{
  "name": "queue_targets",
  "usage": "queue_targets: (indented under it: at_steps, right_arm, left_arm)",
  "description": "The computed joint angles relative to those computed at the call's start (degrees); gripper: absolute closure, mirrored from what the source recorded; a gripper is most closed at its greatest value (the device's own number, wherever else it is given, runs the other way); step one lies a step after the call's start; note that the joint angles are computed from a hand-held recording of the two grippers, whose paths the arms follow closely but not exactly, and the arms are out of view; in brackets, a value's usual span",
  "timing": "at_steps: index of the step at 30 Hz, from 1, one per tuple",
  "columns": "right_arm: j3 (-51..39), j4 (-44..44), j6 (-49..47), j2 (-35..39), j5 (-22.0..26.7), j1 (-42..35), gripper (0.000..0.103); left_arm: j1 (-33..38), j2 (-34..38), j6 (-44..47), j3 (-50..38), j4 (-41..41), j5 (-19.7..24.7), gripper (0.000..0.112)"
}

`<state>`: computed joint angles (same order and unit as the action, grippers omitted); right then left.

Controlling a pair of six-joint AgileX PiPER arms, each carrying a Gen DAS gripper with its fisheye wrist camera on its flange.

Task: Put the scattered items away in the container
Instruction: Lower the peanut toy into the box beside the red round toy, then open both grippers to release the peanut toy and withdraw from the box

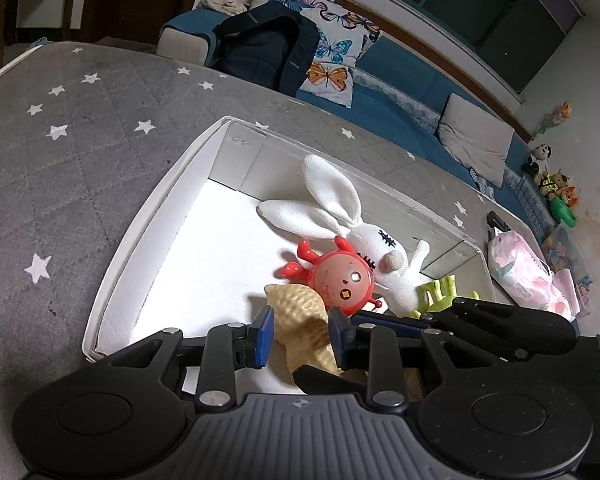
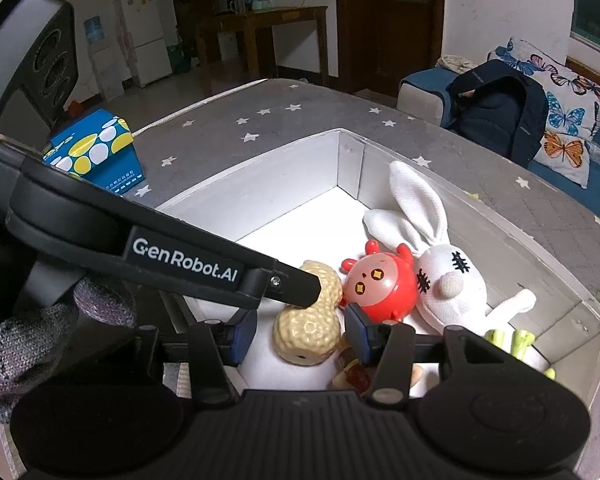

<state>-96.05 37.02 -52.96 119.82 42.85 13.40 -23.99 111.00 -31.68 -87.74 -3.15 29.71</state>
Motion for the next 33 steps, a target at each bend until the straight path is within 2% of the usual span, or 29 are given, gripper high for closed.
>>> queue_targets:
  at_steps: [4, 7, 15, 21, 23, 31, 33]
  right_arm:
    - [2.52, 1.05, -1.06, -1.51, -1.48, -0.30, 0.052]
    - [4.47, 2.88, -2.40, -2.74, -2.52, -0.64, 0.045]
    - [9.75, 7.67, -5.01, -5.85, -5.73, -1.34, 0.045]
    - [14.52, 12.96, -8.10, -8.56, -8.34, -2.28, 0.044]
    - [16.64, 15.34, -10.00, -9.74, -9.62, -2.55, 0.038]
    - [22.68, 22.95, -16.69, -13.13, -13.55, -2.64, 0.037]
    - [24.22, 25.00, -18.39, -13.96, -14.53, -2.61, 0.034]
  left_arm:
    - [-0.73, -0.83, -2.07, 0.92, 2.23, -0.65, 0.081]
    - [-1.35, -1.27, -3.56, 1.30, 4.04, -0.74, 0.081]
    - [-2.98, -2.68, -7.37, 2.77, 8.66, -1.30, 0.081]
    - [-4.65, -3.84, -12.19, 4.18, 14.39, -1.76, 0.081]
    - [-5.40, -4.29, -15.03, 4.80, 17.61, -1.92, 0.081]
    - [-7.40, -6.18, -22.18, 7.27, 25.14, -2.27, 0.081]
    - [-7.73, -6.75, -23.22, 8.00, 25.97, -2.49, 0.081]
